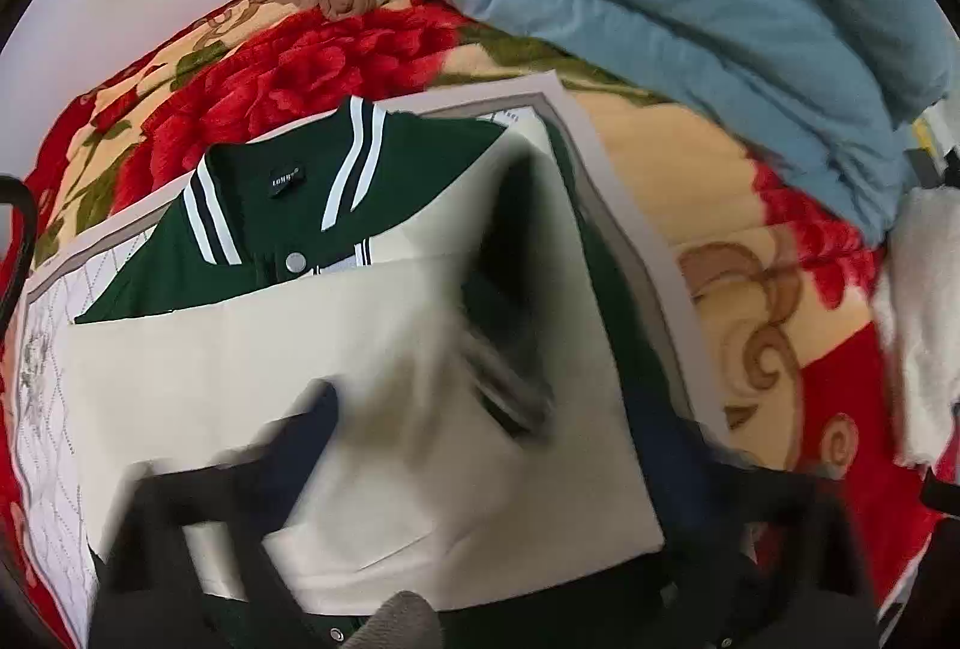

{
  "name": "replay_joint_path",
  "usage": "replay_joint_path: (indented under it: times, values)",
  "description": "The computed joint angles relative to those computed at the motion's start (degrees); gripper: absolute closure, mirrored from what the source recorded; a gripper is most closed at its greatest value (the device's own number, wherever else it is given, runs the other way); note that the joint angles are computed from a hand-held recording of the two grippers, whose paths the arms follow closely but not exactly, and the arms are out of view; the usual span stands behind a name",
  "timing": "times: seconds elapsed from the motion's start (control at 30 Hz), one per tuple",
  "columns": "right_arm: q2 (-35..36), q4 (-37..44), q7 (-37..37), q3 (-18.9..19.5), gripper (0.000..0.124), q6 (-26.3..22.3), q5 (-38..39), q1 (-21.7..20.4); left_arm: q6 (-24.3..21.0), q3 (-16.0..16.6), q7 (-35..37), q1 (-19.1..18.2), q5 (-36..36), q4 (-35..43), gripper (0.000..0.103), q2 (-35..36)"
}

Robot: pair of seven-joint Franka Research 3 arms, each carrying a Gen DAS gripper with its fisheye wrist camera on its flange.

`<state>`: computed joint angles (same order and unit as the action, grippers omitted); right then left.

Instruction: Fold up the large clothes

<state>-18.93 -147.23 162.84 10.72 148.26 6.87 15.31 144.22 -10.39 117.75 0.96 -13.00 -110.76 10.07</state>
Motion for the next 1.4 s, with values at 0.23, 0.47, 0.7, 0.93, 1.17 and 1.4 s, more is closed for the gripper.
replay_joint_path:
  times: [0.23, 0.47, 0.7, 0.93, 1.17, 1.4]
  values:
    - [-3.4, 2.3, 0.1, 1.3, 0.059, -5.7, -5.2, -1.4, 0.6, 3.6, -9.8, 1.2, 7.1, 0.3, 0.001, -1.3]
    - [9.0, 13.9, -13.4, -1.3, 0.059, -14.4, -8.3, 0.3, 5.9, 11.9, -37.5, 4.7, 44.4, -8.9, 0.001, -4.4]
    - [18.9, 23.5, -16.5, -2.2, 0.059, -23.6, -16.8, 3.6, -2.2, 13.8, -42.7, 10.8, 49.7, -0.6, 0.002, 5.3]
    - [23.8, 28.0, -11.7, -4.3, 0.060, -27.0, -19.9, 7.2, -2.0, 8.6, -26.2, 17.2, 32.2, 8.3, 0.088, 14.5]
    - [24.4, 29.5, -9.6, -5.0, 0.095, -26.5, -17.2, 7.9, 5.0, 9.1, -20.8, 18.9, 26.5, 4.2, 0.097, 11.9]
    - [24.9, 32.2, -9.4, -3.4, 0.114, -21.2, -12.4, 9.7, 2.2, 10.8, -14.8, 22.2, 21.9, 8.3, 0.097, 11.9]
